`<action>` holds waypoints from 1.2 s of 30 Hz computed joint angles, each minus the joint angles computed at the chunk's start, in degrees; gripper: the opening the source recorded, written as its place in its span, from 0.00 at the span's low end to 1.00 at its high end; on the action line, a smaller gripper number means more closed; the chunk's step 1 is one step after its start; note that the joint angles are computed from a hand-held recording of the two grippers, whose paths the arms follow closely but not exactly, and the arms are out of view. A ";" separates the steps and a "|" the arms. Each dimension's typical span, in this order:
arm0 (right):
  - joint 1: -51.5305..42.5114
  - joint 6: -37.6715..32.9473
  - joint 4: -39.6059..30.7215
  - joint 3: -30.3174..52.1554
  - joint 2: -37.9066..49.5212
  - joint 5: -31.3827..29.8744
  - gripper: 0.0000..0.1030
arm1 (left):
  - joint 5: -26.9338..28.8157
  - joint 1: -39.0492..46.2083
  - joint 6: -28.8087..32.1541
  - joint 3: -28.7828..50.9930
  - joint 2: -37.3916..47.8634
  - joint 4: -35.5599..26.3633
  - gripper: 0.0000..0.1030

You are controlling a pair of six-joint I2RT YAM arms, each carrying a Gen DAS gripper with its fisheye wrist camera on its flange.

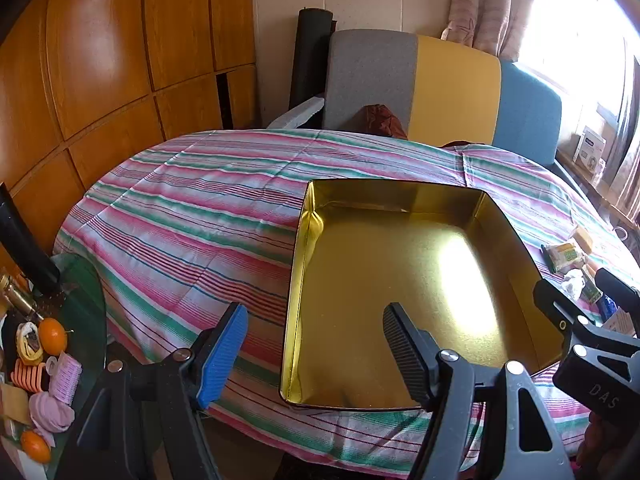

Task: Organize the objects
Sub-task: 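Move both tools from the gold tray toward the cluster of items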

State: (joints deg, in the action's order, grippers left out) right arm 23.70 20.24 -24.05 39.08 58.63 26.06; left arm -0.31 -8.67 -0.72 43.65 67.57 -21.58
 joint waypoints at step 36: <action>-8.43 -4.74 -2.63 -0.77 -8.40 -6.48 1.00 | -3.13 -7.15 2.62 0.74 -3.24 -1.69 0.77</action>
State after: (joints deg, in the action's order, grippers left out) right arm 15.26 15.50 -26.68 38.31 50.23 19.58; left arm -3.43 -15.82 1.91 44.39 64.33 -23.27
